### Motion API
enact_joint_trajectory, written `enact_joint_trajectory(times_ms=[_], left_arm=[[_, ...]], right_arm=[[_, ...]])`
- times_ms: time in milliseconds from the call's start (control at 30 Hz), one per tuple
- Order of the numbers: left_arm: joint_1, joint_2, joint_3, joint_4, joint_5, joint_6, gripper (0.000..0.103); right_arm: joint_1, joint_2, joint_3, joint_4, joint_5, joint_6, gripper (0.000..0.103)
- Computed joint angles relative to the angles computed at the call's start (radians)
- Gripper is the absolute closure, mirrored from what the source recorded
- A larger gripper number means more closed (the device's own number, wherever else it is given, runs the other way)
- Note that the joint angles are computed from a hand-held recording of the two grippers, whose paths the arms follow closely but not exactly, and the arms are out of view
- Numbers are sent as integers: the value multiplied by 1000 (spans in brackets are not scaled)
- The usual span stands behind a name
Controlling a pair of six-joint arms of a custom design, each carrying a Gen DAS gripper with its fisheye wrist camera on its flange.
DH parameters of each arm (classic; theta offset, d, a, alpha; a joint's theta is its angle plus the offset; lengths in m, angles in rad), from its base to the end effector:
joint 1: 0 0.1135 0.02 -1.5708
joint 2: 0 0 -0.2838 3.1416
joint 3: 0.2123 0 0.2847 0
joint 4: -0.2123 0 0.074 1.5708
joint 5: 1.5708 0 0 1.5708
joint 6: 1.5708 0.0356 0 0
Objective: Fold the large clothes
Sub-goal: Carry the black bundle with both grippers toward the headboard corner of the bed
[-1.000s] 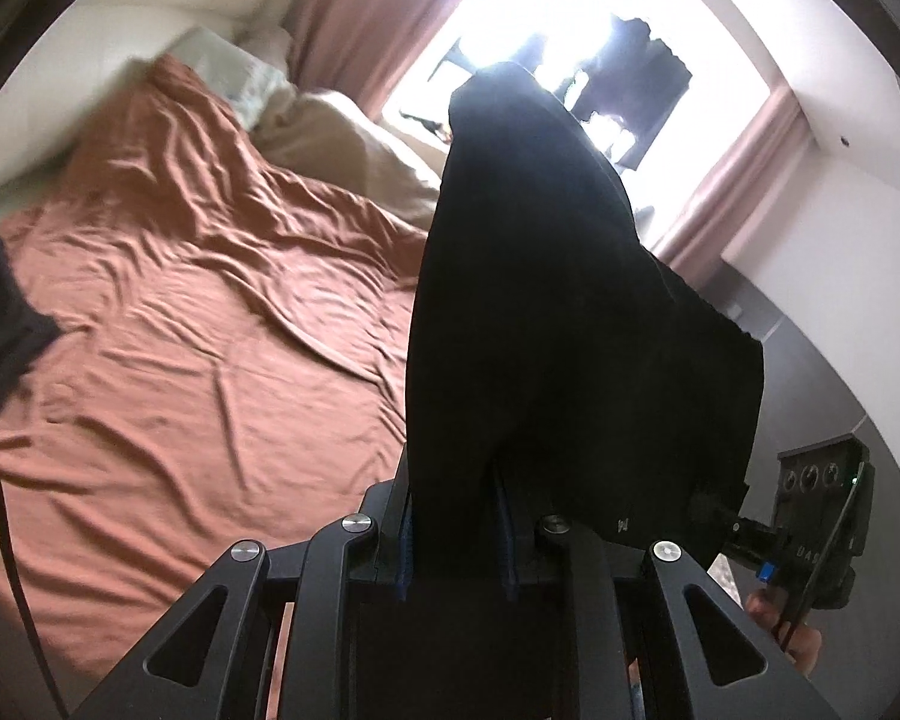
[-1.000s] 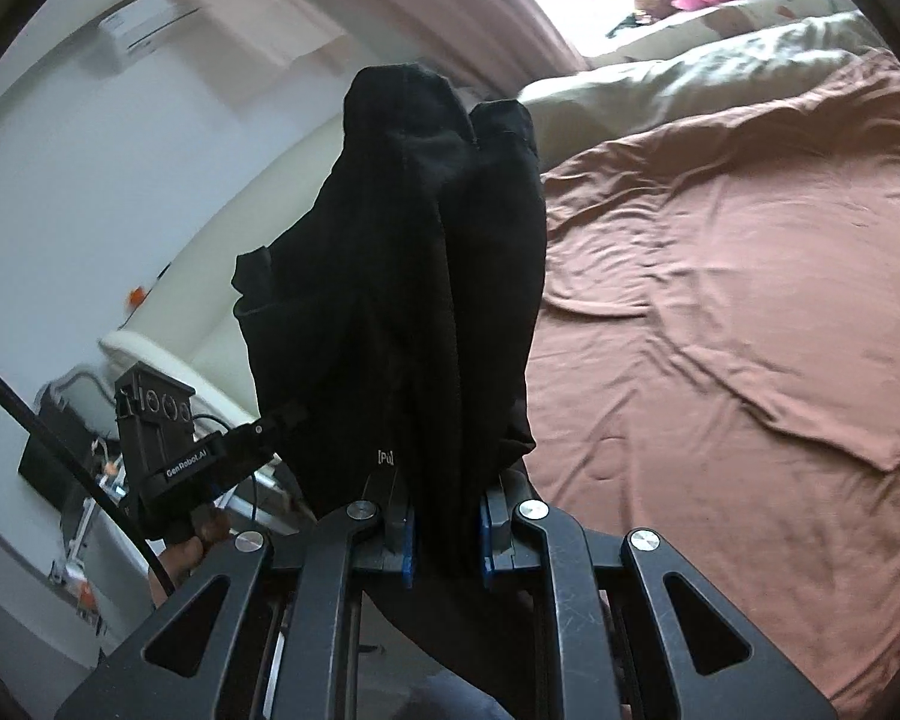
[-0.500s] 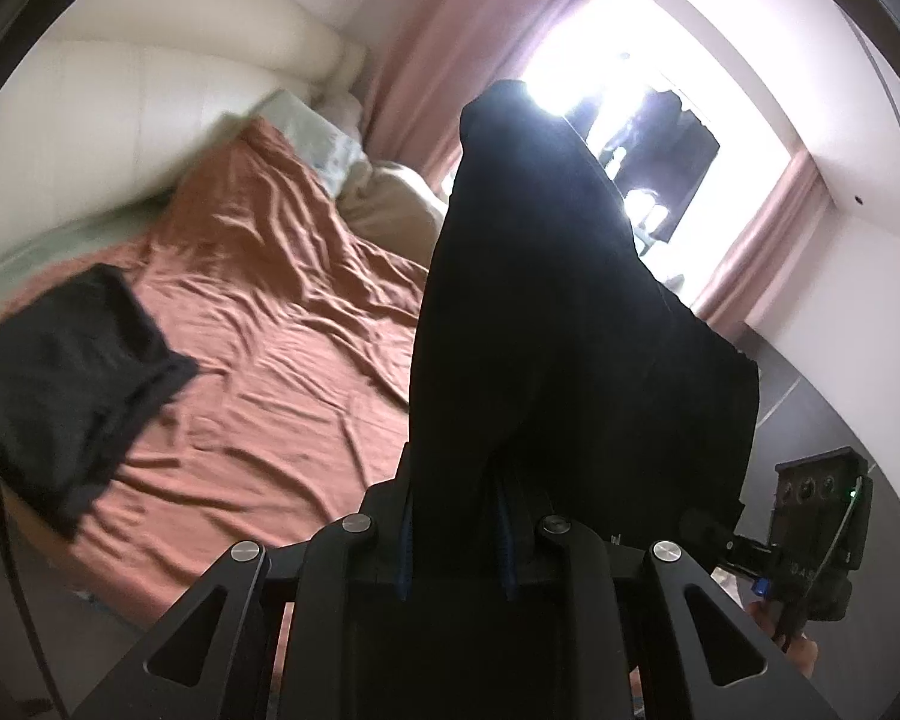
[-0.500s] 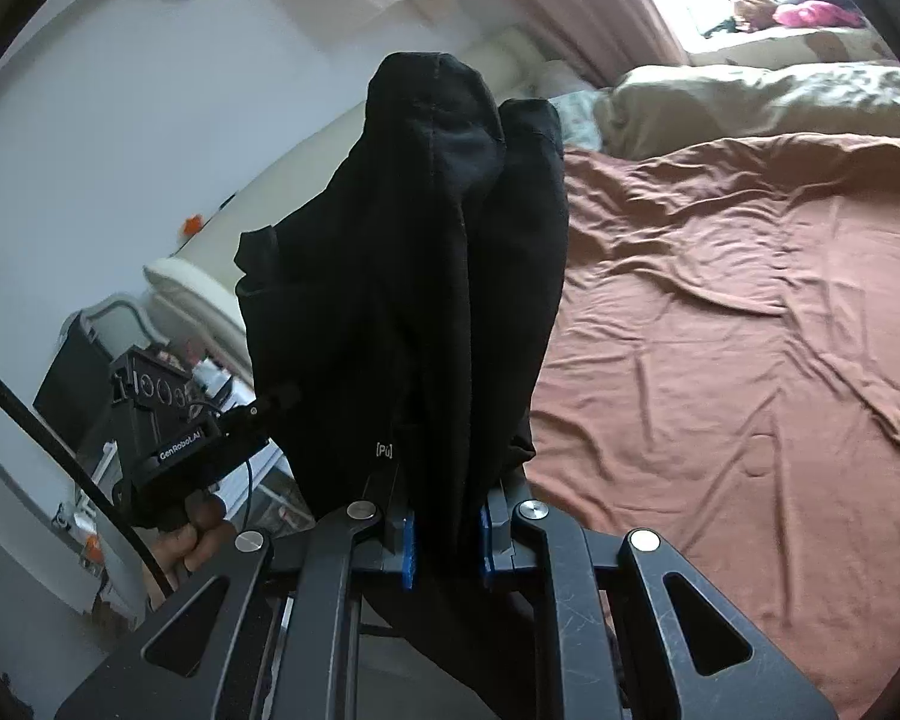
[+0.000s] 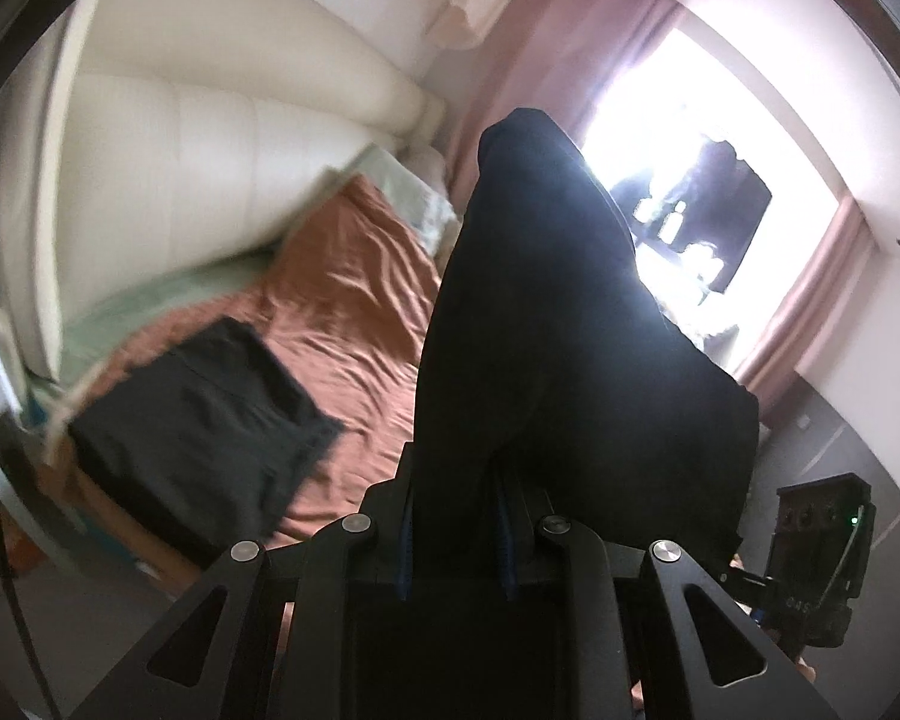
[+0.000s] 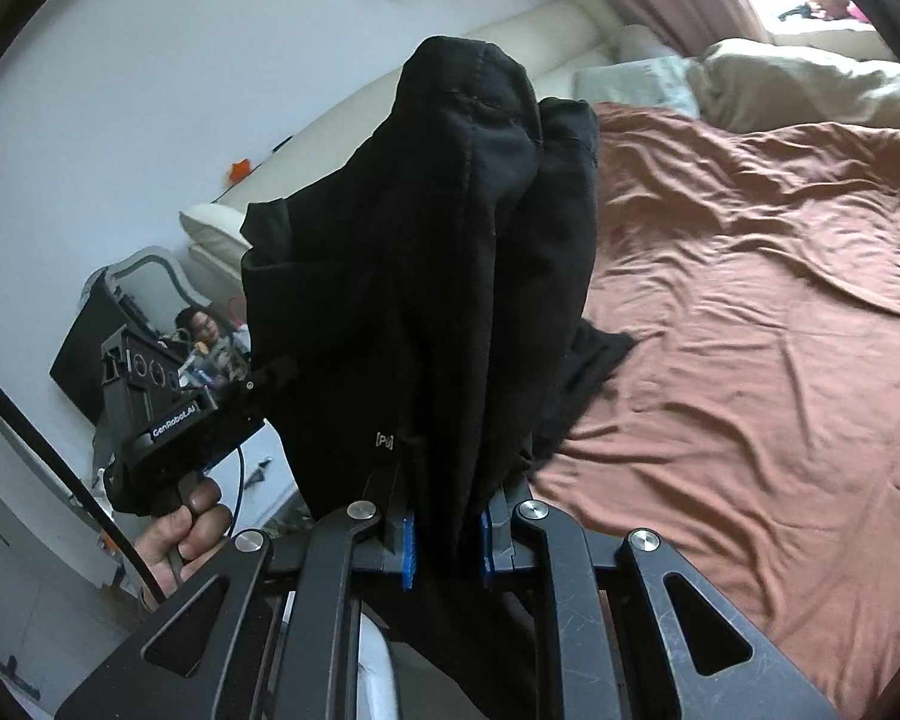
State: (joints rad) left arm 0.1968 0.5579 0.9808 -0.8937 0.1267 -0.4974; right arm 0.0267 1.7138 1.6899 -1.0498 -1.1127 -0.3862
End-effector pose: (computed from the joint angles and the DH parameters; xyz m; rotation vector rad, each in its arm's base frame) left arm 0.1047 0.0163 0.3831 -0.6226 1.9556 -0.3169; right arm 0.3819 0.0421 0.3688 -0.7865 2.0709 1.2395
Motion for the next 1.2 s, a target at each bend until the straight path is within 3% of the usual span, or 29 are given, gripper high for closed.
enact_joint_trajectory(times_ms=[200,400,500,733,767,867,1000,1200], left_arm=[[438,98,96,-55,251,271,81],[641,244,197,-80,311,420,83],[671,307,223,-59,287,435,84],[684,456,246,46,212,451,85],[683,470,238,69,206,450,85],[668,538,207,152,184,431,85],[639,647,192,242,156,422,85],[598,813,189,366,99,392,85]], right_arm=[[163,59,28,195,52,191,91],[296,207,163,275,82,317,91],[346,306,264,287,76,365,91],[416,295,242,312,71,467,91],[429,253,184,424,243,548,91],[397,264,204,387,226,550,91],[385,423,357,358,224,555,91],[400,709,742,222,263,538,91]])
